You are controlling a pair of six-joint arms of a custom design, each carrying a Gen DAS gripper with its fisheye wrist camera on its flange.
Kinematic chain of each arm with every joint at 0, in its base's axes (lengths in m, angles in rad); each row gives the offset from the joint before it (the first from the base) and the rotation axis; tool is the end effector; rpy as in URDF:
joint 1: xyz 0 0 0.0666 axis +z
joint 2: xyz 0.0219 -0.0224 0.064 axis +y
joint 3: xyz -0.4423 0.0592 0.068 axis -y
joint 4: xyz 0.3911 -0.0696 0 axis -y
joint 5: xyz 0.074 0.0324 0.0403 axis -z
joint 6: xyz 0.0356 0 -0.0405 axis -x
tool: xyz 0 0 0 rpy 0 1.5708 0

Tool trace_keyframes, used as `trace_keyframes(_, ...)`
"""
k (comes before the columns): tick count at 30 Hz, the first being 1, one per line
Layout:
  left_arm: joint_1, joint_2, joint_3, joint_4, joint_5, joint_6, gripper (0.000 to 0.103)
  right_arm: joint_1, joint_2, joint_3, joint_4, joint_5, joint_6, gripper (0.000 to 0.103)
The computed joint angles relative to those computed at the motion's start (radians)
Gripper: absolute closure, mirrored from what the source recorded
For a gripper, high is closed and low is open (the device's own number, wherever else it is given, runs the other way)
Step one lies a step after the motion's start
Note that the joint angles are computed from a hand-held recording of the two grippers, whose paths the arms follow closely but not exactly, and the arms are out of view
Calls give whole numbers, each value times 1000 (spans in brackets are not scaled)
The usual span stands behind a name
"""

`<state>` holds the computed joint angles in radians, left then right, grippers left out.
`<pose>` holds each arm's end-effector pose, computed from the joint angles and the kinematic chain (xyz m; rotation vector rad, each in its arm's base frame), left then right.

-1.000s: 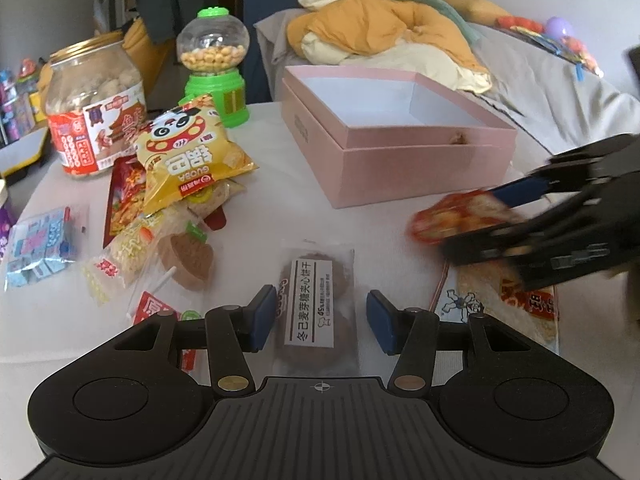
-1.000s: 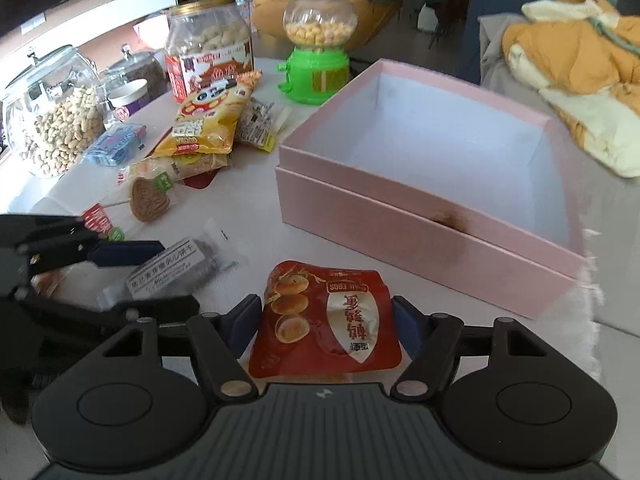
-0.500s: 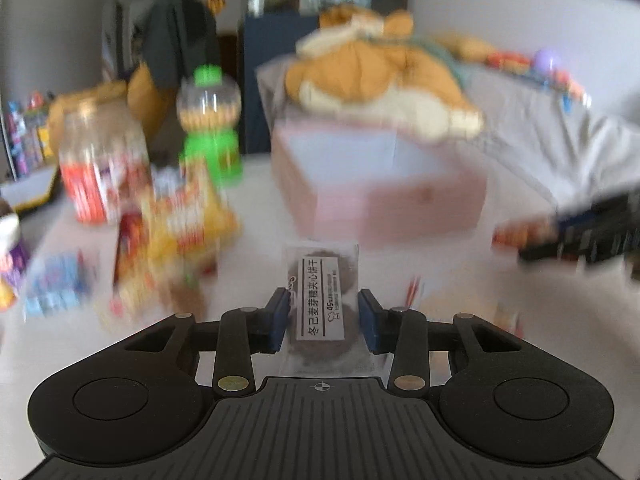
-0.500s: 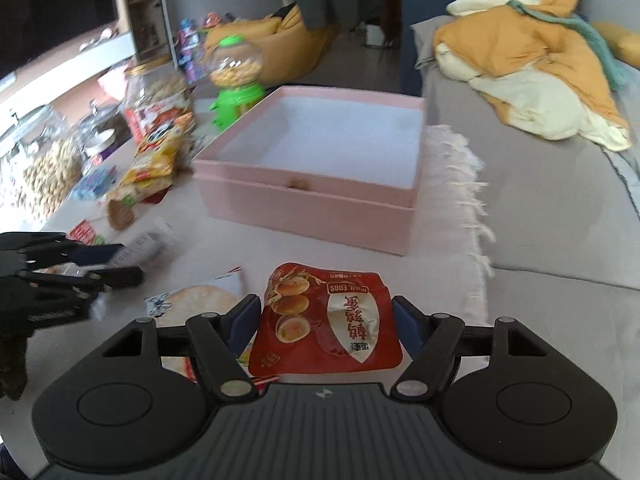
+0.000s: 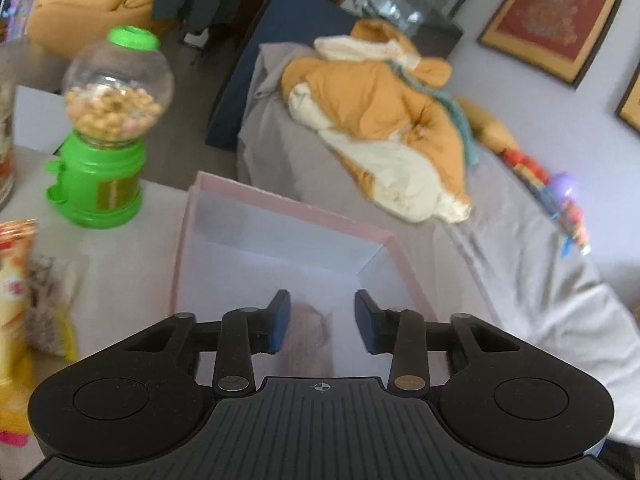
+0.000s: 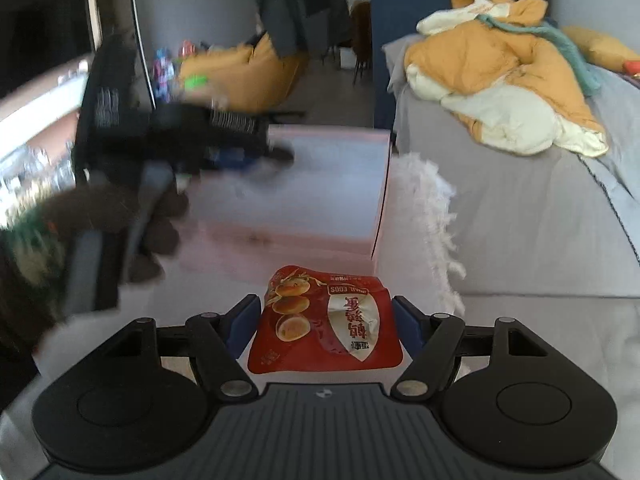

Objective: Organize snacks
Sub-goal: 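Drop the biscuit packet into the pink box with the left gripper while the right drops the red bag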

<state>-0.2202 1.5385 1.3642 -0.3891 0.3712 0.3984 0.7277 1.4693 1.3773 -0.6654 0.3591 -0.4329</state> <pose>0.5350 -0.1334 0.4496 0.0306 2.1862 -0.7538 0.3909 0.3309 0.4677 -0.1578 2.2712 0.1915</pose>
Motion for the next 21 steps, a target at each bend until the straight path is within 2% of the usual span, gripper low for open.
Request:
trace_keyframes(5,78,-126,-108,81,56,-5,64,-36,58,97,54,-4,40,31)
trace_keyframes(7,107,-179,-137,54,38,-39,64,-60,122,178,67,-29,64,30)
trace_keyframes(9,144,-238,-173,13,18,-92,64,-89,203,280,58,-83,85,21)
trace_keyframes(11,195,-300,-216,-46,-6,-161,64,-103,288,404,-39,-69,64,20)
trace_keyframes(13,251,-346,-252,-113,-26,-204,64,-102,322,453,-93,-61,67,20)
trace_keyframes(18,401,-431,-363,-219,-74,-207,64,-67,259,342,-52,-86,81,20)
trace_keyframes(21,475,-482,-409,-275,-53,-188,64,-34,218,282,-47,-82,88,20)
